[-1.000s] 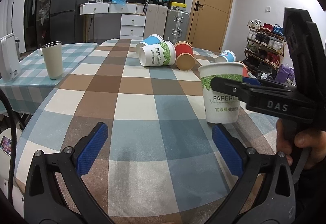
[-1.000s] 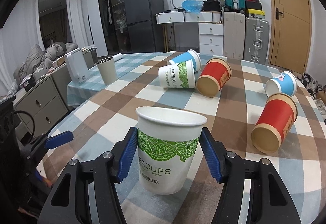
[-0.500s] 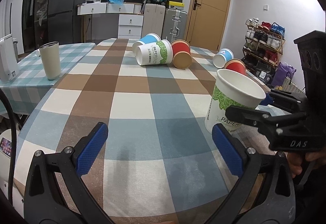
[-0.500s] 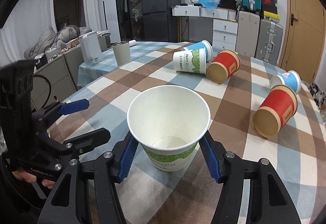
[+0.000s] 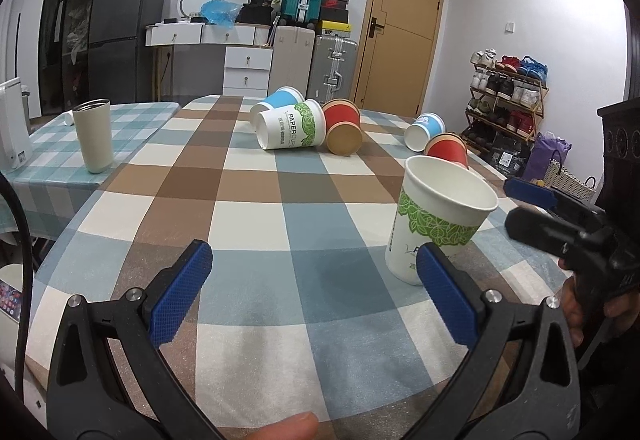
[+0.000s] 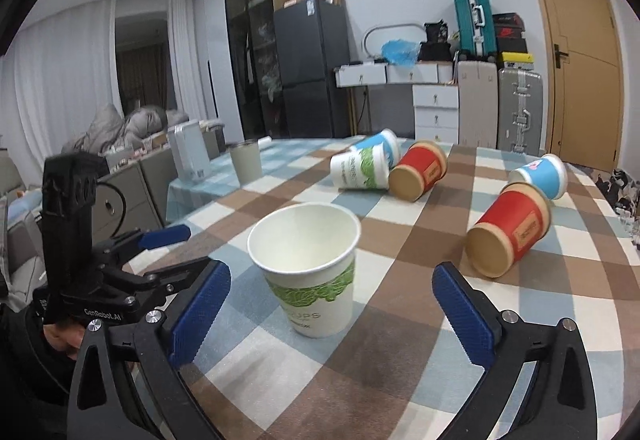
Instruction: Flip cup upright
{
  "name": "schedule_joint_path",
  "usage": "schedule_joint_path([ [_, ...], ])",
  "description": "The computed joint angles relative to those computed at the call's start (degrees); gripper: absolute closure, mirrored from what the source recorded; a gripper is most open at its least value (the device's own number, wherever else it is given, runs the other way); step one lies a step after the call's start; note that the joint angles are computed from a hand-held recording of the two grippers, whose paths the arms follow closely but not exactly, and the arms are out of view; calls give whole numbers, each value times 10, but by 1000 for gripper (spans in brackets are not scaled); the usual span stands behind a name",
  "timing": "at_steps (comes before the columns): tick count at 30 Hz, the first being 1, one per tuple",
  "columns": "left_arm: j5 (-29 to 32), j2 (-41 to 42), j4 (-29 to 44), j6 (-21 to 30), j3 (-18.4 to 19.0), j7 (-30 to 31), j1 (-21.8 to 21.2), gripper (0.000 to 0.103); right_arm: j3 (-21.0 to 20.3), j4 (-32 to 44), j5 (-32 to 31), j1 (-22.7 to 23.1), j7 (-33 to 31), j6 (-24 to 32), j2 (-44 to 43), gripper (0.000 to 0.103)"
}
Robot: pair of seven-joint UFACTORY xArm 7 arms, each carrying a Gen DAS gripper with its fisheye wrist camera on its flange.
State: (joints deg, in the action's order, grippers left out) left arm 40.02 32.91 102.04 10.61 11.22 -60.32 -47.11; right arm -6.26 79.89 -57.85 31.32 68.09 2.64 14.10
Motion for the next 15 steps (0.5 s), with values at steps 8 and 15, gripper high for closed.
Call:
schedule_joint_path([
  [8, 46, -4, -9, -34, 44, -39, -32, 1, -45, -11, -196, 12, 217, -47, -25, 0],
  [15, 64, -7, -13, -44, 55, -53, -40, 1, 8, -15, -199, -33, 213, -34, -28, 0],
])
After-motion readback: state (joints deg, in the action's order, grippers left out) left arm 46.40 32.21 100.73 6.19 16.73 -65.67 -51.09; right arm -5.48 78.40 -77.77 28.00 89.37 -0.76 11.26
